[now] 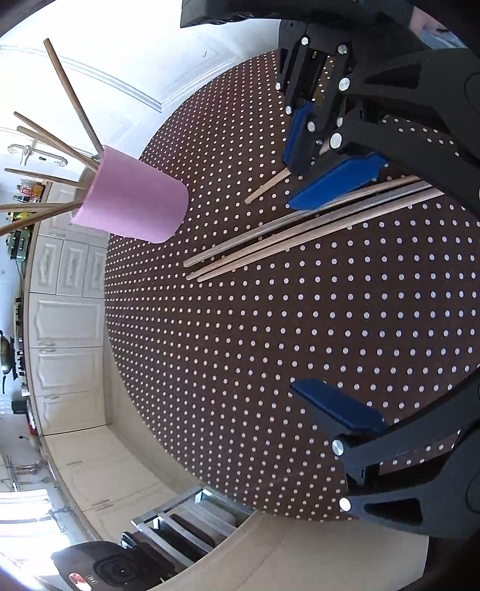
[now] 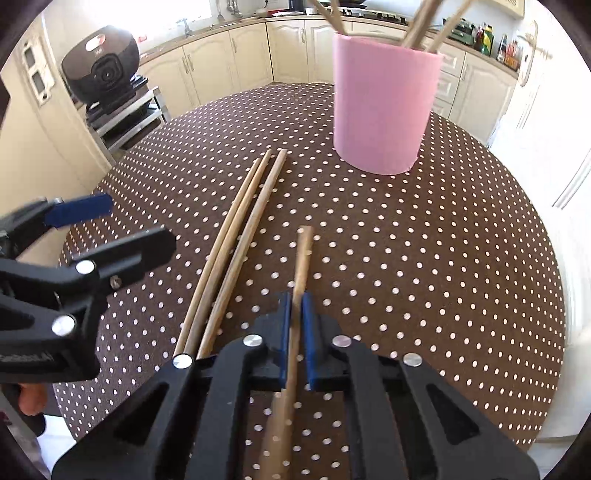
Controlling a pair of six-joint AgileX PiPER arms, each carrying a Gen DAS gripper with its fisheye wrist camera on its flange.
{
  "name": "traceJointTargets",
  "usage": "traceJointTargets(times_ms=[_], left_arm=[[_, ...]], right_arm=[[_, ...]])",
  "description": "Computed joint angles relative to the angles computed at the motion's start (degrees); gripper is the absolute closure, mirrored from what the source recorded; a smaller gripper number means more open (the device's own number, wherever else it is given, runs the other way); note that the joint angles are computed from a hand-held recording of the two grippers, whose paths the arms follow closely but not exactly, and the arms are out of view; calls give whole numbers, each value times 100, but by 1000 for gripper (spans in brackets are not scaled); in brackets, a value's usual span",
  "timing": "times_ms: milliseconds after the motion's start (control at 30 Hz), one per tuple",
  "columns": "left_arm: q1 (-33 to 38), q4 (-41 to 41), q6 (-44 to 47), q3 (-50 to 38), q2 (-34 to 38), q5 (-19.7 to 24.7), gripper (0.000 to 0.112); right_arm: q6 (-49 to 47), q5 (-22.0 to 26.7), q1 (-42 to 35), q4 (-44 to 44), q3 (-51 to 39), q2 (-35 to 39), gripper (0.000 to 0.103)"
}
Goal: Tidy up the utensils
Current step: 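Move both open tools back down to the chopstick pile, then grasp a chopstick with the left tool while the right tool grasps another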
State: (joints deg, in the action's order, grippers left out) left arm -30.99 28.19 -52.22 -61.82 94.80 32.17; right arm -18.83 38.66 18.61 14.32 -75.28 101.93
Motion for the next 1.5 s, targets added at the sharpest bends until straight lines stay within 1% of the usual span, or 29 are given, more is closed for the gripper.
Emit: traceJointTargets(times_ms=[33,133,233,333,400,467,567,700,767,800,867,900,967,1033,1100,1133,1167,1200,1333,1367,1400,1500], left_arm=[[22,-70,76,-47,66,13,27],[159,-665,617,-226,285,9,33],[160,-605,589,-400,530,109,37],[148,-545,511,-508,694,194,38],[162,-559,507,-527,736,146,38],[162,-583,537,-591,770,187,38],[160,-645,582,-793,906,279,38],[124,-624,622,-1123,1139,476,38],[59,-403,551,-1362,1325,727,38],[52,-384,558,-1488,1411,782,38],[93,-526,650,-1662,1505,848,38],[129,-563,712,-1760,1557,890,42],[233,-688,942,-2028,1706,963,51],[258,-758,1086,-2230,1792,1042,73],[319,-890,1283,-2457,1904,1130,79],[308,-918,1325,-2568,1954,1180,84],[281,-936,1360,-2506,1896,1138,89],[255,-985,1413,-2613,1927,1159,100],[250,-1034,1336,-2672,1942,1074,106],[261,-1057,1317,-2642,1914,1057,106],[265,-1028,1248,-2382,1765,925,106],[204,-898,1037,-1996,1433,694,106]], right_arm=[[-191,56,-115,158,-22,4,98],[-543,277,-318,592,-119,45,98],[-652,278,-358,680,-102,43,98],[-738,320,-397,767,-143,68,98],[-835,336,-439,845,-129,65,98],[-927,416,-511,914,-209,106,98],[-872,448,-473,889,-287,153,98],[-812,533,-452,845,-456,252,98],[-784,583,-446,817,-547,308,98],[-766,596,-442,802,-587,336,98],[-753,649,-451,811,-659,383,98],[-749,675,-454,814,-704,412,98],[-724,715,-457,818,-788,468,98],[-673,729,-436,803,-882,535,98],[-633,726,-422,792,-939,575,98],[-606,721,-404,785,-964,594,98],[-595,708,-396,782,-973,603,98],[-578,682,-385,773,-971,604,98],[-578,515,-379,784,-792,490,98],[-570,465,-376,791,-745,448,98],[-614,442,-395,855,-702,401,98],[-768,373,-466,1056,-564,190,98]])
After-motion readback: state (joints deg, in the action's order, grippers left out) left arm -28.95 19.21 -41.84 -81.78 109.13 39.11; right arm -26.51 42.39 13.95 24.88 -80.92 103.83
